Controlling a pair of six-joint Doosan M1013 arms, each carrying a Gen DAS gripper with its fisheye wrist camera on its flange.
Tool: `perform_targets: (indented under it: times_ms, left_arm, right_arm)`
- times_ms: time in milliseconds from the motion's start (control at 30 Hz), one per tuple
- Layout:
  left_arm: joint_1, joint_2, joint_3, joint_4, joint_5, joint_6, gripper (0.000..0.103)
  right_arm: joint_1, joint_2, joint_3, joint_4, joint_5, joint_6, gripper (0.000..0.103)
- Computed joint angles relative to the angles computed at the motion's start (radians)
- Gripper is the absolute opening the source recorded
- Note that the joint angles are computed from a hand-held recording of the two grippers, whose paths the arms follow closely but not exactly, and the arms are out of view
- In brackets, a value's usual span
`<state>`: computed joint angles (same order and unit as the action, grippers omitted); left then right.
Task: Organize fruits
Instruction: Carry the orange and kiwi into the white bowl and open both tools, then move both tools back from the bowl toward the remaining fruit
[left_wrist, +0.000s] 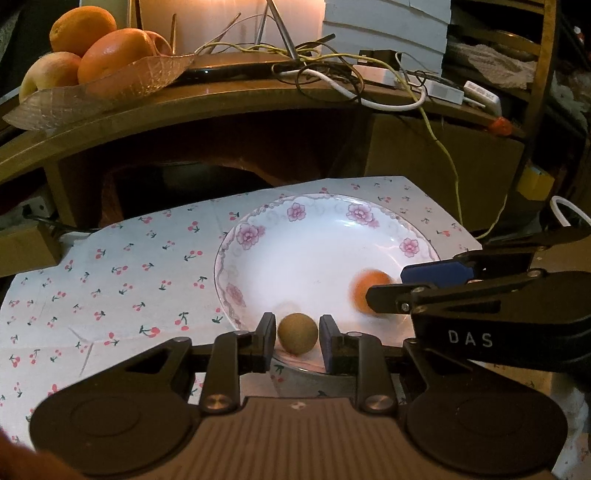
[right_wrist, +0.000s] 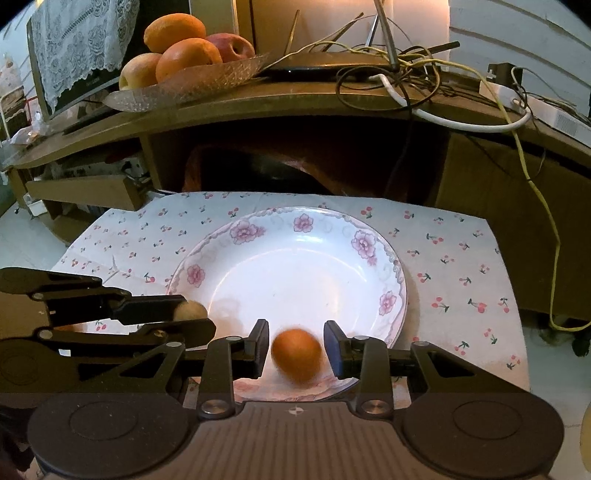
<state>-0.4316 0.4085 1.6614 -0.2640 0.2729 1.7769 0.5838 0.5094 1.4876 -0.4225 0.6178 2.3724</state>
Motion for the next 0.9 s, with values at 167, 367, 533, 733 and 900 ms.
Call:
perform_targets:
  times_ms: [167, 367, 533, 733, 900]
  left_arm:
    - [0.001, -0.003, -0.001, 0.027, -0.002, -0.034, 0.033]
    - [0.007, -0.013, 0.003, 0.039, -0.007, -0.062, 0.033]
    - [0.008, -0.024, 0.009, 0.052, -0.006, -0.079, 0.034]
    - [0.011, -0.052, 0.034, 0.091, -0.002, -0.109, 0.034]
    - [0.017, -0.084, 0.063, 0.123, 0.003, -0.154, 0.034]
  right_arm:
    - [0.000, -0.003, 0.004, -0.026, -0.002, 0.034, 0.036]
    - [0.001, -0.013, 0.012, -0.031, -0.006, 0.061, 0.036]
    - [0.004, -0.020, 0.016, 0.004, -0.015, 0.027, 0.037]
    - [0.007, -0.028, 0.019, 0.058, -0.025, -0.009, 0.038]
    - [0.016, -0.039, 0.025, 0.092, -0.029, -0.044, 0.038]
